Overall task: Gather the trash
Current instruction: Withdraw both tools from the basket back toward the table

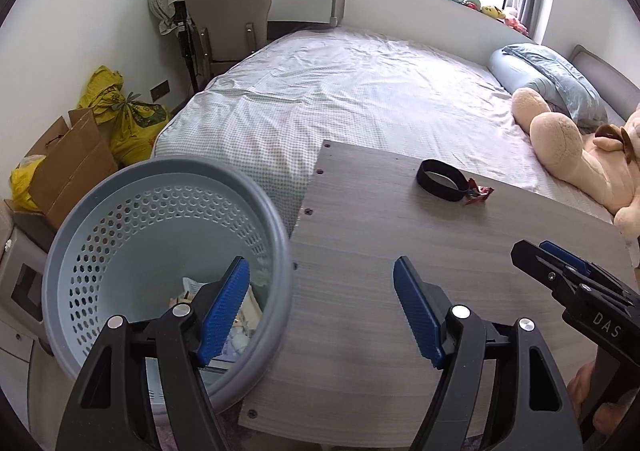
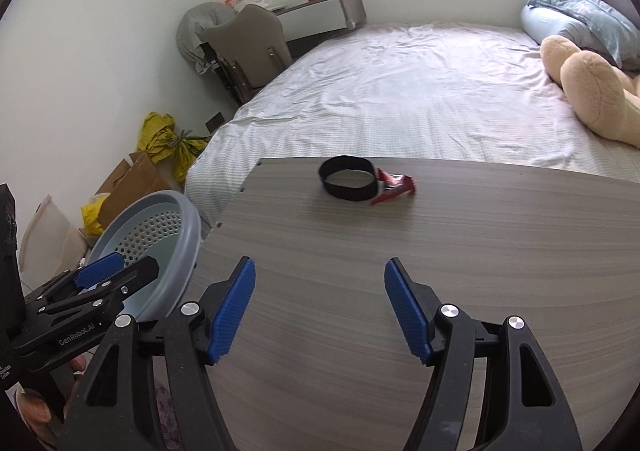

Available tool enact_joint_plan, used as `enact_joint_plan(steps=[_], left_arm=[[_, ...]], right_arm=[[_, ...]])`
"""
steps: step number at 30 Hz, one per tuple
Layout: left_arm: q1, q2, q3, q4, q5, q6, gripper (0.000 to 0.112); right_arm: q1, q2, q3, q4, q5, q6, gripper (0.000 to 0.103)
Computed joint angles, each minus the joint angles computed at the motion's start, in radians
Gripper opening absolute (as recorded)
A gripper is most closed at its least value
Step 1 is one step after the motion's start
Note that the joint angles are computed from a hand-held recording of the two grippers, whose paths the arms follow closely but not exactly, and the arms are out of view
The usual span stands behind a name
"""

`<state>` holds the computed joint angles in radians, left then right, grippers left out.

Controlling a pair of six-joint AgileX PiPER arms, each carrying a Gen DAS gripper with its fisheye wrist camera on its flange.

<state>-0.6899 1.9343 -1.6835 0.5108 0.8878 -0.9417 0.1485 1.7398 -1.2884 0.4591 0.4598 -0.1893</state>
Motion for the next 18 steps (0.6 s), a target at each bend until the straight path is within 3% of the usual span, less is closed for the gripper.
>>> enact_joint_plan(steps=[8, 18], left_arm=[[-0.023, 0.128, -0.192, -0.045, 0.049, 0.092, 0.071], [-0.011, 0.263, -0.402, -0.087, 0.123, 0.173, 0.071]], right_arm=[[-0.077, 0.086, -0.097, -0.03, 0.038, -0.021, 0.066], [-0.091, 0.278, -0.362, -0.124, 0.149, 0.028, 0.066]])
